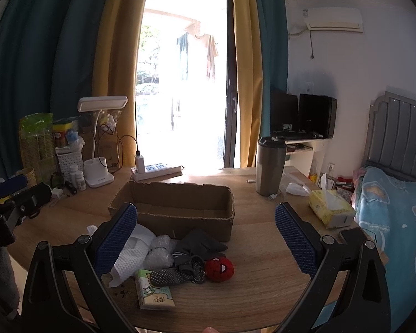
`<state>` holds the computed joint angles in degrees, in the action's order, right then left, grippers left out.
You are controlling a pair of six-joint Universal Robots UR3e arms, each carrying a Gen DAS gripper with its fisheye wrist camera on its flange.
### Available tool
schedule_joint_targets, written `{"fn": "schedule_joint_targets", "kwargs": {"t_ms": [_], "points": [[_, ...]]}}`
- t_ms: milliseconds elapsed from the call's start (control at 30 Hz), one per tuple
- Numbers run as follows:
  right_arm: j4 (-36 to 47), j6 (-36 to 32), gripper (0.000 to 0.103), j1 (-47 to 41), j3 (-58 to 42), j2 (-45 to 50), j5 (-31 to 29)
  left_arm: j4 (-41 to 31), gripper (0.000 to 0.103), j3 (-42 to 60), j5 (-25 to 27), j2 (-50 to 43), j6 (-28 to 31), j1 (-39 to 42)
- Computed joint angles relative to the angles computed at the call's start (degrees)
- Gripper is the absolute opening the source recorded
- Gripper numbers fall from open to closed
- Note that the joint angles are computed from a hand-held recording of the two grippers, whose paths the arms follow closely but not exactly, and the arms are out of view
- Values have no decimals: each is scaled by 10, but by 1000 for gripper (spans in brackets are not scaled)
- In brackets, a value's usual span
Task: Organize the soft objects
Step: 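Grasp the white textured towel with the right tool while the left tool grasps a white wipe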
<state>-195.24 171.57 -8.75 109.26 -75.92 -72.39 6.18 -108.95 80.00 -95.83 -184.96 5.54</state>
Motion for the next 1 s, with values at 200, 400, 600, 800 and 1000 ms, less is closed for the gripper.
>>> {"fn": "schedule_joint_targets", "kwargs": {"t_ms": [200,400,600,800,1000], "points": [[41,-10,101,8,-37,45,-7,-33,103,12,1,-39,0,9],[82,-27,101,27,-79,85,1,-57,103,21,0,-71,6,21],[154,-52,100,74,-151,139,-3,-82,102,19,-7,-93,11,44],[266,-77,83,113,-262,199,-3,-93,102,22,-25,-119,19,64],[341,-92,73,139,-351,251,-3,-114,102,34,-48,-145,34,82]]}}
